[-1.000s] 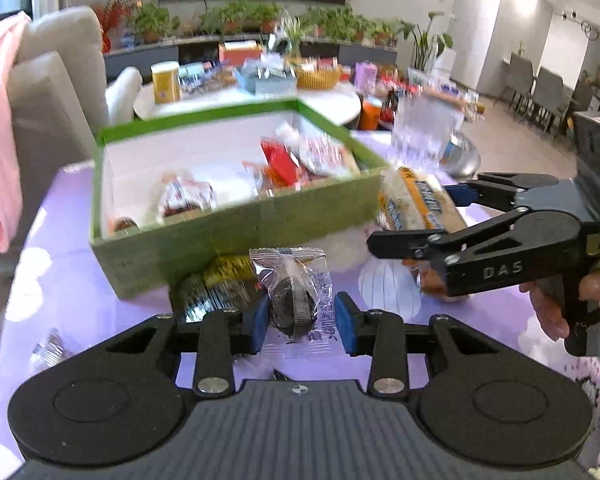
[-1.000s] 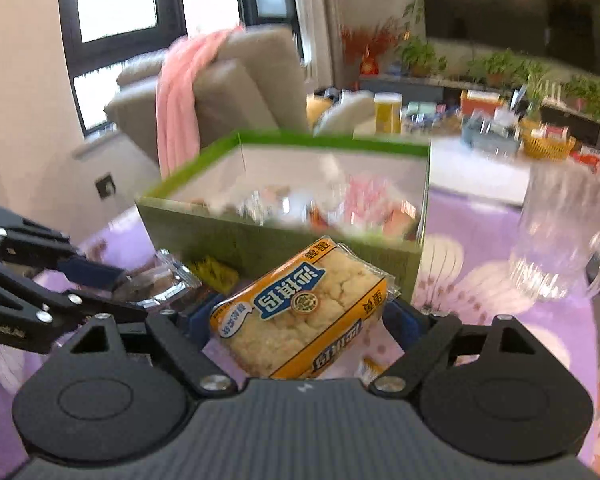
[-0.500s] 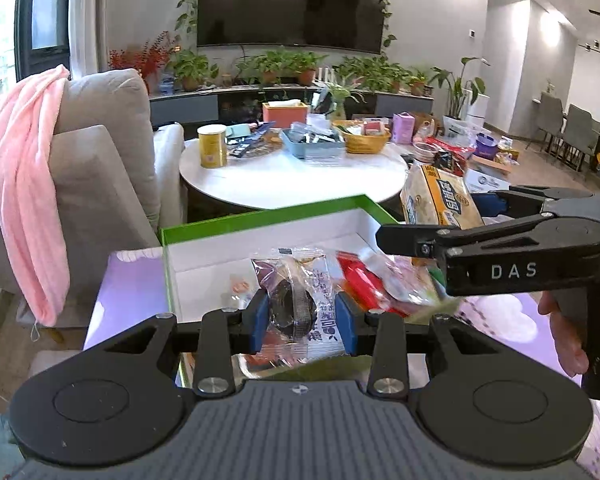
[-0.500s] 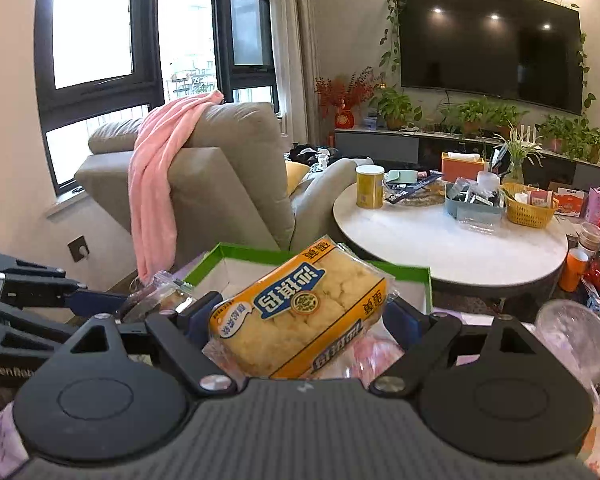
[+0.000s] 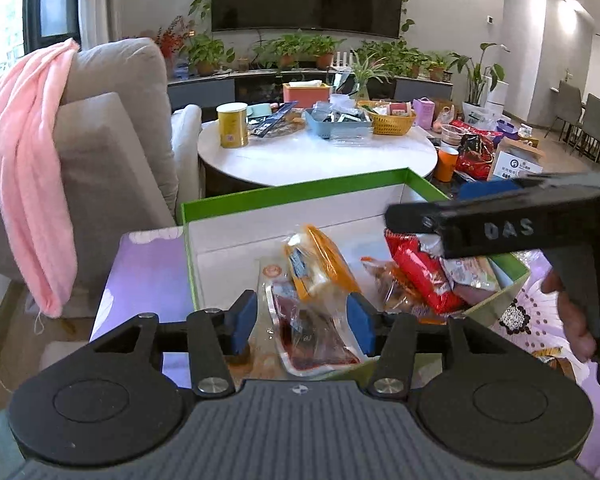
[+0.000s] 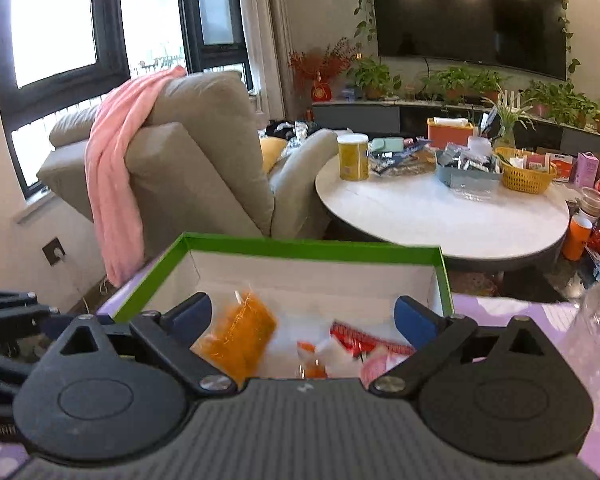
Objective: Organize snacks
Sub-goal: 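Drop the bread bag into the green box with right tool while left tool drops the wrapped snack in, then move both tools back toward the black packet with the yellow label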
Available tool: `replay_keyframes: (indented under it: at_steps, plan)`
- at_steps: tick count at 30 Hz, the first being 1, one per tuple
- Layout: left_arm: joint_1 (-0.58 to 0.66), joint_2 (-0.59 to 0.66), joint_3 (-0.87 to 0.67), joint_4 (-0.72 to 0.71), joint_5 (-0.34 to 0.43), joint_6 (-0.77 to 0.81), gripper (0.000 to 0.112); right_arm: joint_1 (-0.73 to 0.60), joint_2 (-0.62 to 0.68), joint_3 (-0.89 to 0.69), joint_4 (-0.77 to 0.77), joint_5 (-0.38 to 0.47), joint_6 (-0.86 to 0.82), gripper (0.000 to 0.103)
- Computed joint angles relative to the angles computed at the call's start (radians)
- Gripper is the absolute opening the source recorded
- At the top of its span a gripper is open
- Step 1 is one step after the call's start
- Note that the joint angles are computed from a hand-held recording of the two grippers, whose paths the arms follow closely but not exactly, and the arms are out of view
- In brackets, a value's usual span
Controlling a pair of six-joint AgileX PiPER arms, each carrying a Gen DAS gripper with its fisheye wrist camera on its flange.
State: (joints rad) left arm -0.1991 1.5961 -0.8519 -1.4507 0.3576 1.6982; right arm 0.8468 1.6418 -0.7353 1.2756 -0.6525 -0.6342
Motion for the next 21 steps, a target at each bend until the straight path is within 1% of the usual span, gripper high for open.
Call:
replay_keyframes:
  at_steps: [3,5,6,7,9,13,18,21]
  plan:
    - [0.017,-0.037,0.032,0.013,0.020,-0.015,0.047,0.050,-0.041,0.035,0.057,-0.023,-0.021,0.085]
    - [0.035,-0.075,0.068,0.001,0.039,0.001,0.047,0.110,-0.082,0.079,0.090,-0.062,-0.005,0.085]
    - [0.043,-0.093,0.087,-0.010,0.047,0.016,0.047,0.123,-0.092,0.089,0.092,-0.069,0.006,0.085]
    - [0.051,-0.105,0.098,-0.010,0.054,0.020,0.047,0.171,-0.112,0.123,0.105,-0.101,0.034,0.085]
    - [0.070,-0.138,0.132,0.004,0.068,0.012,0.047,0.233,-0.130,0.161,0.120,-0.130,0.070,0.085]
    - [0.113,-0.181,0.190,0.038,0.105,-0.022,0.047,0.374,-0.126,0.194,0.245,-0.190,0.087,0.085]
    - [0.149,-0.214,0.264,0.104,0.142,-0.068,0.047,0.450,-0.096,0.195,0.360,-0.209,0.085,0.085]
    - [0.161,-0.223,0.300,0.113,0.138,-0.066,0.047,0.465,-0.087,0.210,0.374,-0.193,0.143,0.085]
